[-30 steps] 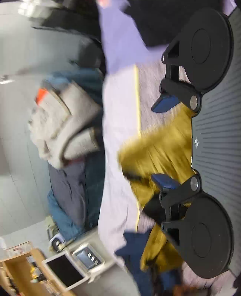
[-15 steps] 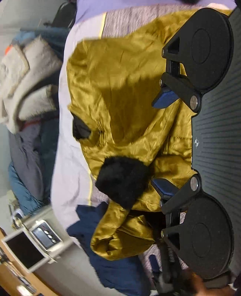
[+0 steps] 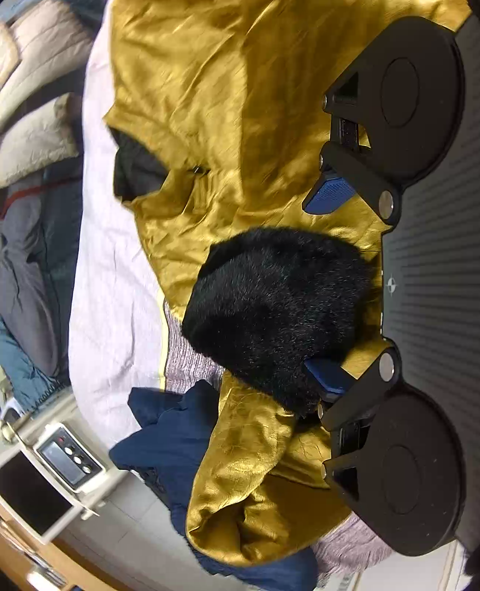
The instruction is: Fold large clothes
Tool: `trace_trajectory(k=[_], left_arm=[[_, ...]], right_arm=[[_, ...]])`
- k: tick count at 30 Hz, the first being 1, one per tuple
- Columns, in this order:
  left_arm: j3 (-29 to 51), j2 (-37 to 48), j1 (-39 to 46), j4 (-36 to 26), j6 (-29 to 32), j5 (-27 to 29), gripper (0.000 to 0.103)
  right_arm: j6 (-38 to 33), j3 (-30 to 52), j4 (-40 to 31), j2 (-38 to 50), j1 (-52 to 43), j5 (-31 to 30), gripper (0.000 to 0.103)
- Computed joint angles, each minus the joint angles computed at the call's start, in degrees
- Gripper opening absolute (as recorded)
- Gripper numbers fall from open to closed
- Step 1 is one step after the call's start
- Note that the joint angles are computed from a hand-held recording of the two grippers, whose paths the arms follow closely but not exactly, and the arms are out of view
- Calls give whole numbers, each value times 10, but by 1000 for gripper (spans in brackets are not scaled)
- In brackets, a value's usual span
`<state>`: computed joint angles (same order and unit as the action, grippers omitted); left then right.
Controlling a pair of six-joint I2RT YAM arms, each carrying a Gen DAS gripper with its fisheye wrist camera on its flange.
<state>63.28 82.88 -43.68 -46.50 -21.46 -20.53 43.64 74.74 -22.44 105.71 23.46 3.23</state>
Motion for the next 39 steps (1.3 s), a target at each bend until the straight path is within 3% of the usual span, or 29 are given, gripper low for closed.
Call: trace_trajectory(k=[2, 4, 5, 7, 15, 16, 19, 23, 25, 26, 27, 28, 29, 33, 39], left_arm=[[-8, -3, -16, -9, -22, 2, 103], [-13, -8, -25, -9, -26, 5, 103], [-14, -8, -29, -8, -25, 4, 103], [-13, -8, -34, -4, -21, -1, 103], [-2, 14, -43, 21, -5, 8, 103], [-2, 15, -45, 23, -2, 9, 103], [0, 21, -49, 26, 2, 15, 103], [0, 25, -47, 32, 6, 25, 103], [1, 29, -47, 34, 8, 25, 103], [2, 32, -48, 34, 10, 26, 103], [4, 36, -47, 35, 11, 26, 103], [7, 40, -48, 33, 12, 25, 103], [10, 42, -50, 29, 10, 23, 103], [10, 39, -55, 26, 4, 15, 103], [-11, 15, -59, 14, -11, -24, 103]], right_arm=[[-34, -2, 25, 8, 0, -10, 53], [-55, -1, 24, 9, 0, -12, 46], [-64, -6, 26, 2, 2, -5, 34], [-89, -17, 17, -20, 5, 20, 20], [-131, -133, -30, -239, -58, 132, 8], [-137, -146, -45, -273, -78, 151, 1], [-166, -171, -98, -375, -156, 203, 2], [-227, -166, -172, -457, -309, 194, 2], [-261, -151, -216, -454, -386, 139, 7], [-267, -160, -221, -459, -409, 113, 16], [-261, -170, -225, -463, -417, 96, 30], [-250, -182, -228, -463, -415, 76, 64], [-239, -201, -219, -467, -400, 59, 81], [-191, -246, -156, -420, -268, 69, 81], [-116, -188, -111, -259, -180, 79, 93]])
